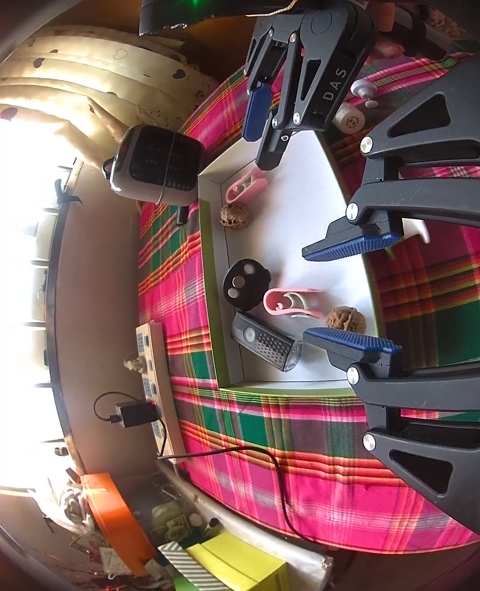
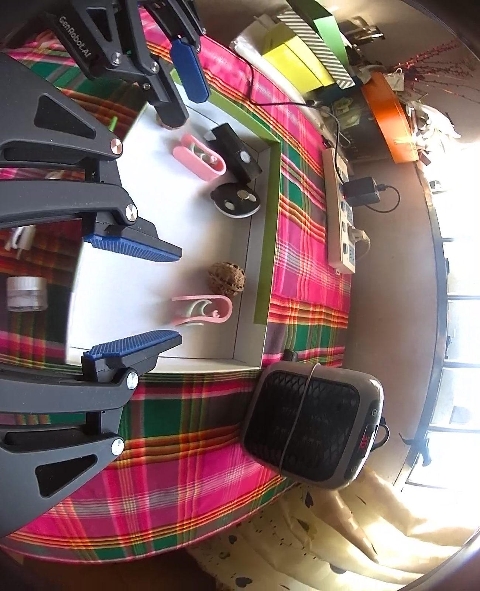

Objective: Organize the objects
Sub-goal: 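Withdraw both tools from the box toward the remaining objects on the cloth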

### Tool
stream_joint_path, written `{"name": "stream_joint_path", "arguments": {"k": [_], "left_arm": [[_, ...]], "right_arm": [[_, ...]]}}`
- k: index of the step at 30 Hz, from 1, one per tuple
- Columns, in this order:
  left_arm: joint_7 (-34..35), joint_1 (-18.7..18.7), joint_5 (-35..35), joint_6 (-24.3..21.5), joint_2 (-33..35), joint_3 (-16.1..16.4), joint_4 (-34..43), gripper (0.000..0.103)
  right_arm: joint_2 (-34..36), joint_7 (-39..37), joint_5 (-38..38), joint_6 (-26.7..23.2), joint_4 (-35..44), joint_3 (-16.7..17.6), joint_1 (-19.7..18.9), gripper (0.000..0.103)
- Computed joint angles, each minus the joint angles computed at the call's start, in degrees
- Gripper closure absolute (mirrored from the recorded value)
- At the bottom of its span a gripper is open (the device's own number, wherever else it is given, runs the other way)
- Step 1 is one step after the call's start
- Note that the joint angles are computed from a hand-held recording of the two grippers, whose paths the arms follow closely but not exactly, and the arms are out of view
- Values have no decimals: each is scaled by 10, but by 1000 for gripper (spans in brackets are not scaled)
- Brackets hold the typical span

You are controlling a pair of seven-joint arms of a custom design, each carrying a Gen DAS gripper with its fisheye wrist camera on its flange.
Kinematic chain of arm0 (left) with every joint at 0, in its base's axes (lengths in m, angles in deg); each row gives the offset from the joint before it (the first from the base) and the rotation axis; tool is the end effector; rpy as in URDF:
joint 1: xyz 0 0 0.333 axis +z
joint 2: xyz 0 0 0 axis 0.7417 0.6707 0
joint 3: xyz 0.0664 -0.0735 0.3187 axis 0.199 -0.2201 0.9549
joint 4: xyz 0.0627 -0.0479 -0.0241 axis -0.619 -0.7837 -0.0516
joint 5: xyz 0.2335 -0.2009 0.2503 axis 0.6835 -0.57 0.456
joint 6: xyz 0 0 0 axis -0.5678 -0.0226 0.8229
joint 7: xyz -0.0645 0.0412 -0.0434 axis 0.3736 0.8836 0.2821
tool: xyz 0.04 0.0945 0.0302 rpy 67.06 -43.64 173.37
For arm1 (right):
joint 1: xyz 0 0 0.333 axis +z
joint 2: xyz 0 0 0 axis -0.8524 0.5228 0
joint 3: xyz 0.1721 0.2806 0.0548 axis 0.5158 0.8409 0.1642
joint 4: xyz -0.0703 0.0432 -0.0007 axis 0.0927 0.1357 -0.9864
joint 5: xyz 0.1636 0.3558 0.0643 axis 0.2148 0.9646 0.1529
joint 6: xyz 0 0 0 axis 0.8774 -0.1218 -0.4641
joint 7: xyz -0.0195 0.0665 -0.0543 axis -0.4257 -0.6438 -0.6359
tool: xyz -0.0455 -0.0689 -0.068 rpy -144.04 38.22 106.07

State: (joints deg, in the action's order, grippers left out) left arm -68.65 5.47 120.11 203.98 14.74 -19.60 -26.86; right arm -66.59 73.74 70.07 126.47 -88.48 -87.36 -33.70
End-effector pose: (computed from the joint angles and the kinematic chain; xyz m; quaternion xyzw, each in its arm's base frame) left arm 0.5216 -0.5559 0.4921 -0.7222 0.5840 -0.2525 0.2713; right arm 0.6042 0.2933 0.4832 -0.8210 0.4461 -0.1715 0.3123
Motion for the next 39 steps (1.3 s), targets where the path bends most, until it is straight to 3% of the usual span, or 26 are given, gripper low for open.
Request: {"name": "stream_joint_path", "arguments": {"k": [18, 39], "left_arm": [[-40, -25, 41, -24, -27, -9, -36, 67], [-98, 3, 37, 71, -67, -37, -128, 63]], "right_arm": [[-73, -61, 80, 61, -102, 28, -24, 62], [-132, -105, 152, 99, -190, 35, -46, 58]]}}
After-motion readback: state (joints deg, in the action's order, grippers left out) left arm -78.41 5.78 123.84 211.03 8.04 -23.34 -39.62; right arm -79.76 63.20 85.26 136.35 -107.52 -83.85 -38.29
